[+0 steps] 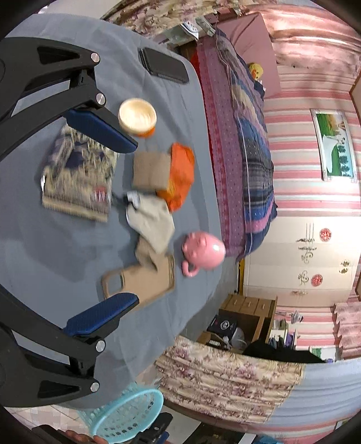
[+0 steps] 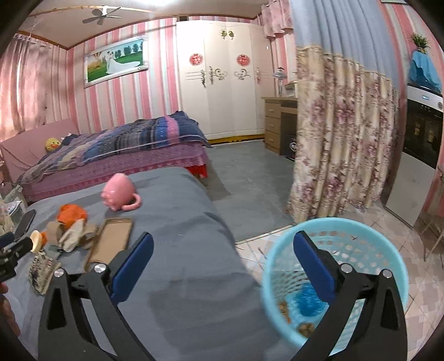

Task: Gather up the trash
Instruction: 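Move both open grippers back over the bed, then grasp the black-and-white printed snack bag with the left gripper and lift it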

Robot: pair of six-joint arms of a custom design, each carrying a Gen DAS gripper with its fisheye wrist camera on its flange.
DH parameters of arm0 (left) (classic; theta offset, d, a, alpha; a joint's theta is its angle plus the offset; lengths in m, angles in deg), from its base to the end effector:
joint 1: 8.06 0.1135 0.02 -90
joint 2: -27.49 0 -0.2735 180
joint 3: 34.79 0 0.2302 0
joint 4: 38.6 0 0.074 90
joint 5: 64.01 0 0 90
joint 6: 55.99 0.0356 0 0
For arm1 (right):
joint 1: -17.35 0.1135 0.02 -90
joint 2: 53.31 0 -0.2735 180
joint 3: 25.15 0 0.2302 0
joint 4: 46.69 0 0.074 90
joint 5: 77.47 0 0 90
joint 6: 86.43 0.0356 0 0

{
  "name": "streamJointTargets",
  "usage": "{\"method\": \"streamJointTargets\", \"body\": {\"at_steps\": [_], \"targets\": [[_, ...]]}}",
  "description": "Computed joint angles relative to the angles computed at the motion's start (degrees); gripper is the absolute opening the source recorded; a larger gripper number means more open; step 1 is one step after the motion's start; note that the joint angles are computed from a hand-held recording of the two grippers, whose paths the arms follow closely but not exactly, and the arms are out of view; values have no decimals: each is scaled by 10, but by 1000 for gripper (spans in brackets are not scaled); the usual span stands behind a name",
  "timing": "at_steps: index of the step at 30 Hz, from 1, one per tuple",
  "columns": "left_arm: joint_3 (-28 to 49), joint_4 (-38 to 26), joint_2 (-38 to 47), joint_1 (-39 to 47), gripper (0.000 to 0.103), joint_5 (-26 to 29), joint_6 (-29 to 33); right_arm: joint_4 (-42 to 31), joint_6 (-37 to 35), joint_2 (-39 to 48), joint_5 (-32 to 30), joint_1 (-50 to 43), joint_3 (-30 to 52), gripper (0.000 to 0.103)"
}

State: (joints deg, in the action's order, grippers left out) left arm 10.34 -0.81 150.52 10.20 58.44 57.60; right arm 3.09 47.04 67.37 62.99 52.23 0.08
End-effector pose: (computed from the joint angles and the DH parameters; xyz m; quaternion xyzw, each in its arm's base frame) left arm 0.2879 0.0749 0.0507 0.1582 0.8642 -0.0920 0.4687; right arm 0.1841 0.0948 0.0504 0.2231 0.8234 -0.0904 0.5139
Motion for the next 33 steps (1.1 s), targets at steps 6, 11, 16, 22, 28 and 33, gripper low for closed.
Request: {"method": "streamJointTargets", "body": {"at_steps": [6, 11, 16, 22, 28, 33], "targets": [[72, -59, 34, 62, 97, 27, 35, -95, -8, 6, -5, 35, 100, 99], [142, -138, 64, 93, 97, 45, 60, -167, -21, 23, -12, 52, 183, 99], [182, -144, 101, 107, 97, 36, 62, -212, -16, 50, -22, 61, 252, 99], [241, -191, 141, 120, 97, 21, 78, -201, -25, 105, -28, 65, 296, 99], [319, -292, 171, 119, 97, 7, 73, -259, -24, 120, -45, 58, 327, 99], [333, -309, 181, 98, 97, -23, 92, -286, -28, 130, -29, 62, 340, 99]]}}
